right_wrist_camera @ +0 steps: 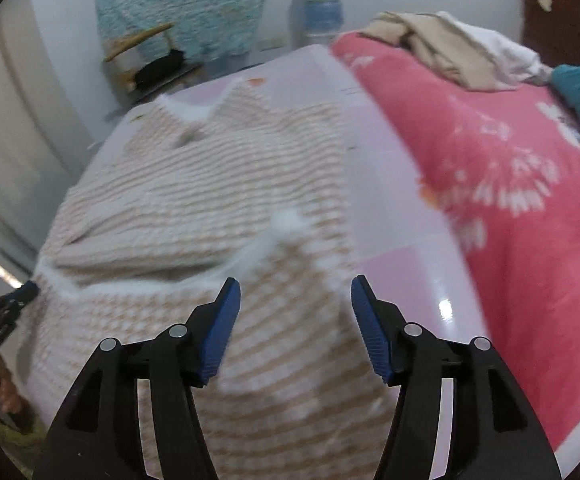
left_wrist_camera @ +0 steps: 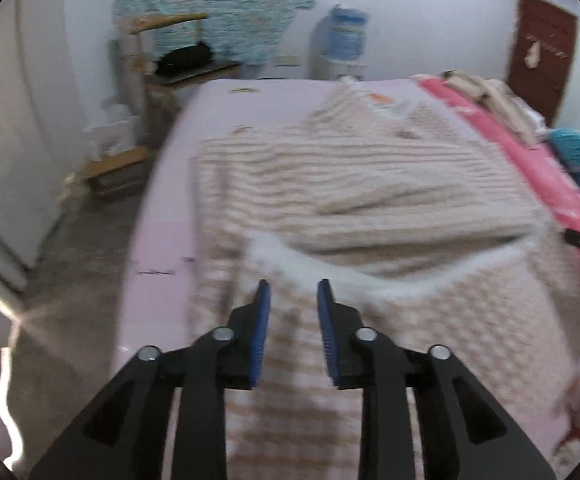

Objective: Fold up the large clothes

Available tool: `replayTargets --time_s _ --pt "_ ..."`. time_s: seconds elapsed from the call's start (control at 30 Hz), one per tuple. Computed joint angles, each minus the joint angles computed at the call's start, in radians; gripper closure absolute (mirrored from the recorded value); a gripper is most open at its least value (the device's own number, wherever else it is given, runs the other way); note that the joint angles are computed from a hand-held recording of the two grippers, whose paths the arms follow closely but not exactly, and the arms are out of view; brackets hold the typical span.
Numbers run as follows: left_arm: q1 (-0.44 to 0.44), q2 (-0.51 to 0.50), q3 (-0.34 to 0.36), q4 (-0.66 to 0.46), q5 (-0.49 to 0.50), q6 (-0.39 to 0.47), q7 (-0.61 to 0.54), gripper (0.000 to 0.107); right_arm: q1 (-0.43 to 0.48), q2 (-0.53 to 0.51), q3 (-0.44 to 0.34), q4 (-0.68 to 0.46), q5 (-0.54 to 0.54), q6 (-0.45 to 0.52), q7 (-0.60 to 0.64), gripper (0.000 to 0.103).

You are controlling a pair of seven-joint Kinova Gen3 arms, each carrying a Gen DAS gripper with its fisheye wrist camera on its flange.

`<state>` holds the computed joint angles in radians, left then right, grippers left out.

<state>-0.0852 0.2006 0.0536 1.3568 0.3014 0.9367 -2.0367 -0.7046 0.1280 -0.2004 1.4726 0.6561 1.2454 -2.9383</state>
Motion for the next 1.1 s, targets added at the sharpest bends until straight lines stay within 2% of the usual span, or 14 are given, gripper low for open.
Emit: replayTargets --time_s 0.07,0.13,0.2,0.23,0.3,0.4,0.57,0.63,0.7,0.83,0.93,1.0,1.1 --pt "0.050 0.016 -0.033 -0.009 -0.076 -0.025 0.045 0.081 0.012 0.018 0.008 -0.006 -0.005 0.011 0.036 0.048" --pt "0.072 0.031 -0.050 -0.023 -0.101 -0.016 0.058 0.081 0.021 0.039 0.014 -0.016 -0.028 0.003 0.063 0.049" --pt "0.106 0.040 -0.102 -0.026 -0.079 -0.006 0.043 0.081 0.041 0.046 0.021 -0.009 -0.062 -0.031 0.094 0.072" --pt "0.106 0.041 -0.114 -0.021 -0.064 -0.006 0.034 0.085 0.035 0.049 0.030 -0.006 -0.062 -0.037 0.092 0.075" --pt "0.095 0.035 -0.116 -0.007 -0.042 -0.013 0.022 0.096 0.018 0.049 0.033 -0.006 -0.039 -0.030 0.079 0.089" --pt "0.080 0.005 -0.110 0.029 -0.025 -0.059 0.013 0.099 0.000 0.035 0.032 0.003 -0.006 -0.029 0.033 0.093" --pt "0.081 0.016 -0.123 0.046 -0.023 -0.077 0.076 0.099 -0.006 0.050 0.033 0.016 0.024 -0.034 0.011 0.093" --pt "0.061 0.019 -0.094 0.065 -0.029 -0.100 0.089 0.098 -0.013 0.064 0.036 0.020 0.044 -0.031 0.004 0.092" --pt "0.074 0.013 -0.108 0.081 -0.024 -0.118 0.083 0.097 -0.012 0.065 0.040 0.014 0.039 -0.026 0.015 0.088" --pt "0.051 0.016 -0.132 0.049 0.065 -0.058 0.027 0.091 0.009 0.010 0.039 0.042 0.006 -0.063 -0.008 0.068" --pt "0.071 -0.029 -0.198 0.081 0.141 -0.085 -0.057 0.086 -0.008 -0.050 0.002 0.070 0.057 -0.061 -0.064 0.053" --pt "0.019 -0.072 -0.167 0.097 0.205 -0.066 -0.138 0.086 -0.025 -0.073 -0.039 0.062 0.078 -0.038 -0.058 0.051" --pt "-0.120 -0.117 -0.043 0.099 0.316 0.049 -0.260 0.086 -0.044 -0.081 -0.088 0.037 0.050 -0.057 0.025 0.051"
